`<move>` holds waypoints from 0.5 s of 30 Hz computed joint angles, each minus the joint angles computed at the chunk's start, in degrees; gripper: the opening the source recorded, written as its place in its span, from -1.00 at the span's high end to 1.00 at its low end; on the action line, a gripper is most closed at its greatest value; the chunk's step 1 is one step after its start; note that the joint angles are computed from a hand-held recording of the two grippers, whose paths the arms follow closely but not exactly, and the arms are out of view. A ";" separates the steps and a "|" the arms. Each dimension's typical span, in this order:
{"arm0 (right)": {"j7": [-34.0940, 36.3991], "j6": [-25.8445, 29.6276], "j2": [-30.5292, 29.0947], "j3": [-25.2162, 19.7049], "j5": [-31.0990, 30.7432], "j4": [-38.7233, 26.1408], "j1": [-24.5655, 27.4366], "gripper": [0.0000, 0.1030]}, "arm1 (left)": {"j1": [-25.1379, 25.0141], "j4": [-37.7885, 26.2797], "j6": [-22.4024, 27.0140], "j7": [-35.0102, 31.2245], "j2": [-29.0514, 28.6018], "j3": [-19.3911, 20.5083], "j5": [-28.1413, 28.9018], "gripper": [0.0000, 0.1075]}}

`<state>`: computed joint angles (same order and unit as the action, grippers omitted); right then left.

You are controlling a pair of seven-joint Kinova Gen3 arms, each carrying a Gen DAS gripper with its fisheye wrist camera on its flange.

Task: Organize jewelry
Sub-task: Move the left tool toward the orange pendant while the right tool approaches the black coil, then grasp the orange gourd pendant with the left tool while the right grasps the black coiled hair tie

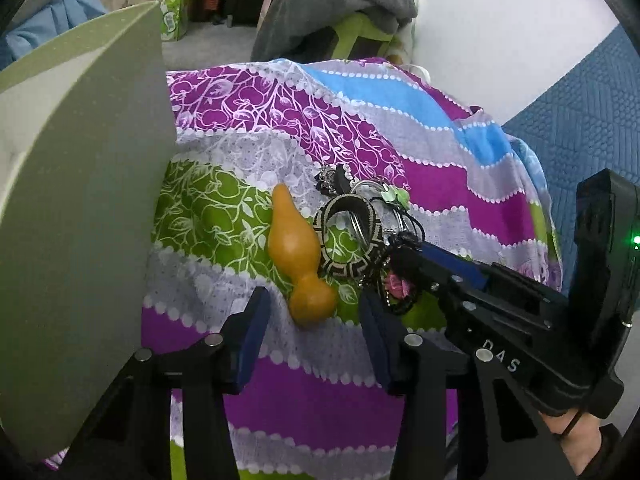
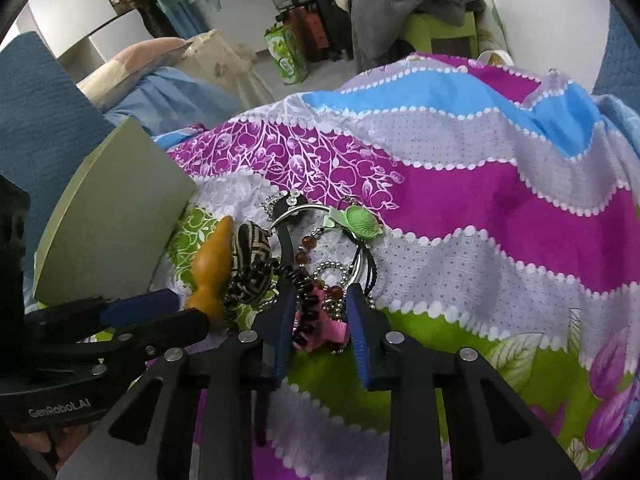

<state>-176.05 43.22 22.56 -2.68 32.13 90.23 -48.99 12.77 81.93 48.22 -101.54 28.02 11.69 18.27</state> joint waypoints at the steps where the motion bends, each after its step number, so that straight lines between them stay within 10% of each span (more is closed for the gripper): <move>1: 0.61 -0.16 0.23 -0.16 0.03 -0.11 0.17 0.60 | 0.02 0.03 -0.33 -0.11 0.23 0.02 0.03 0.17; 15: -1.61 2.67 0.44 1.11 3.91 -1.61 -2.20 0.85 | -3.08 3.56 -4.86 -5.13 -0.09 2.23 4.47 0.51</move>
